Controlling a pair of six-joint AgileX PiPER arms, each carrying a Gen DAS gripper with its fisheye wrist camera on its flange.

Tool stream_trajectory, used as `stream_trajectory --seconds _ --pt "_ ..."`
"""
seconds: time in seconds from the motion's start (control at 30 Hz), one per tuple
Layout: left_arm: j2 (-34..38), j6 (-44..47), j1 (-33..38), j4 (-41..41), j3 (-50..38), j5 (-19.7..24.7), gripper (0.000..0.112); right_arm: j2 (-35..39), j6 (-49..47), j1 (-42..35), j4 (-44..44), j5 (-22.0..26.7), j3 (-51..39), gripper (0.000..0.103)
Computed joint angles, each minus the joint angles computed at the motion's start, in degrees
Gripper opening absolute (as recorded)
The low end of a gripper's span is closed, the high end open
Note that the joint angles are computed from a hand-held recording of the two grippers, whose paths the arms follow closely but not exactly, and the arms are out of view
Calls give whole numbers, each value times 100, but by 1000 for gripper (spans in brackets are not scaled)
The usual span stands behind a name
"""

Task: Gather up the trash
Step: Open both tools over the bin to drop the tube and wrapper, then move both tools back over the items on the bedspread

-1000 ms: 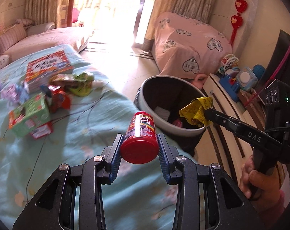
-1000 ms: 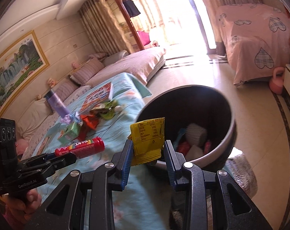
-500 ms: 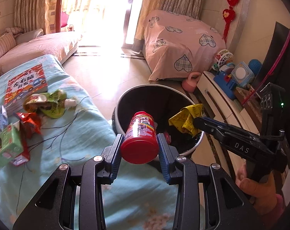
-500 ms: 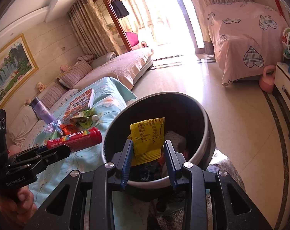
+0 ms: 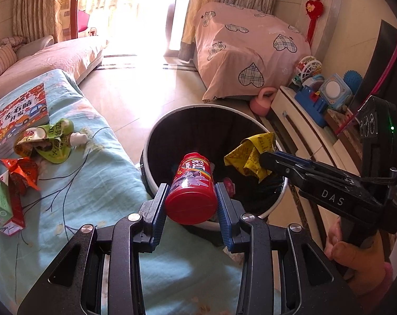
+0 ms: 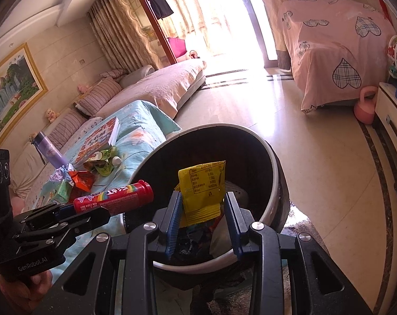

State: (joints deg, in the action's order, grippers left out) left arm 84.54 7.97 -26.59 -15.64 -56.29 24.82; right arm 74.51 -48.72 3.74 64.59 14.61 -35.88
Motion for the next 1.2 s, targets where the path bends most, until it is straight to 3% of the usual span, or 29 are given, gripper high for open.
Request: stream_trajectory --seconds 0.2,0.33,0.4,0.53,0.7,0.9,1.2 --pt "96 -14 -49 31 -71 2 34 178 -88 -46 73 18 -81 34" --pt "208 204 -13 -247 -157 142 39 292 -132 -128 115 94 -144 42" --pt "180 360 33 -449 -111 164 56 321 -183 -160 205 142 -158 55" --pt "-61 593 123 -707 150 77 60 229 -380 -183 438 208 -70 62" --pt "-524 1089 536 -1235 651 84 65 12 -615 -92 816 212 86 85" --pt "-1127 1983 1562 -1955 1352 316 66 -294 63 466 532 -55 178 95" --pt "-1598 3773 3945 -2996 1994 1231 67 -150 1471 1978 -344 -797 5 98"
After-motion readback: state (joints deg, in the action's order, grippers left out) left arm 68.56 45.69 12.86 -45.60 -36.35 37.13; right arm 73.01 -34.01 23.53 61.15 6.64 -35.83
